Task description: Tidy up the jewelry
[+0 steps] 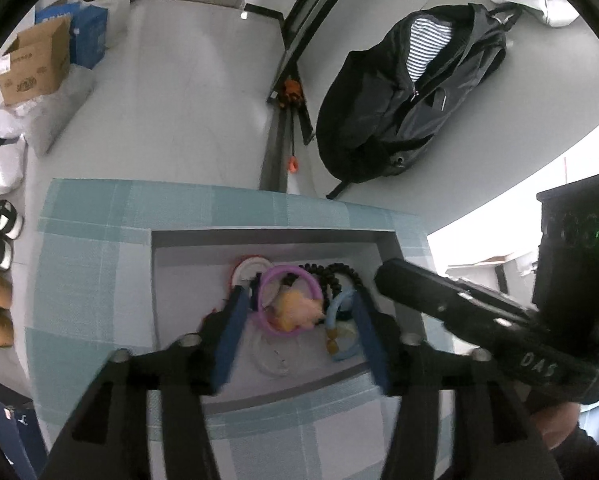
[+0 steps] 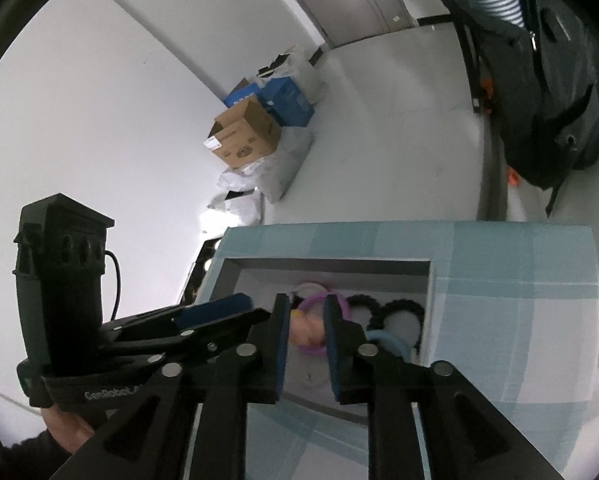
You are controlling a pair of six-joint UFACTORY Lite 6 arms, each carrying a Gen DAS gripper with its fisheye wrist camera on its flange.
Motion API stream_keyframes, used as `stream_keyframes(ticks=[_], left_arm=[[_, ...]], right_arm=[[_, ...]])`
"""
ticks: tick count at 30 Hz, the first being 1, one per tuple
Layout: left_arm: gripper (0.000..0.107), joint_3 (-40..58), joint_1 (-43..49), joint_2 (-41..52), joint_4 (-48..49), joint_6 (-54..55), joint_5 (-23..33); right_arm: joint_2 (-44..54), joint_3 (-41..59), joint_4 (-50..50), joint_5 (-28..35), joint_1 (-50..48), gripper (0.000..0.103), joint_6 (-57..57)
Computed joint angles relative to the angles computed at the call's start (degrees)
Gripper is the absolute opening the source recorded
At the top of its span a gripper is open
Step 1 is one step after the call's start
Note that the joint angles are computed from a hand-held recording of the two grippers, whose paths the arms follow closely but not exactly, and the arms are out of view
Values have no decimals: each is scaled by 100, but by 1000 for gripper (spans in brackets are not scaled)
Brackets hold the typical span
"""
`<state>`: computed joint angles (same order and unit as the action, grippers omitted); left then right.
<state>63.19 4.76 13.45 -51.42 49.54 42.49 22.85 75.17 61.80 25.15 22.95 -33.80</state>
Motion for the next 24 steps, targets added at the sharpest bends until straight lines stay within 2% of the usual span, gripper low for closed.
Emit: stream_keyframes(ticks=[7,8,10,13,16,19,24], left_arm=[[58,-547,-259,-697,141,-84,-626],[58,-657,-304,-836,209,-117,-747],[58,-985,-452,-1244,407,-237,-1177],[58,-1418,-579,-1805,717,-541,-1631],[60,-1802,-552,-2334,935,-780,-1839],[71,-2160,-639,-2832,1670,-1494,-2276],[71,-2571,-595,-3327,1953,-1939,-2380]], right_arm=[[-454,-442,159,-219,-48,45,-187],[-514,-503,140,-271,-32,54,-192],[-693,-726,249,-459,25,64,-392],[-1007,-1089,452,-725,117,73,-671],[-1303,-1358,329,-989,281,80,-596],[-1615,-1627,210,-1275,497,86,-532],[-2082,-2045,-577,-1643,907,90,222]])
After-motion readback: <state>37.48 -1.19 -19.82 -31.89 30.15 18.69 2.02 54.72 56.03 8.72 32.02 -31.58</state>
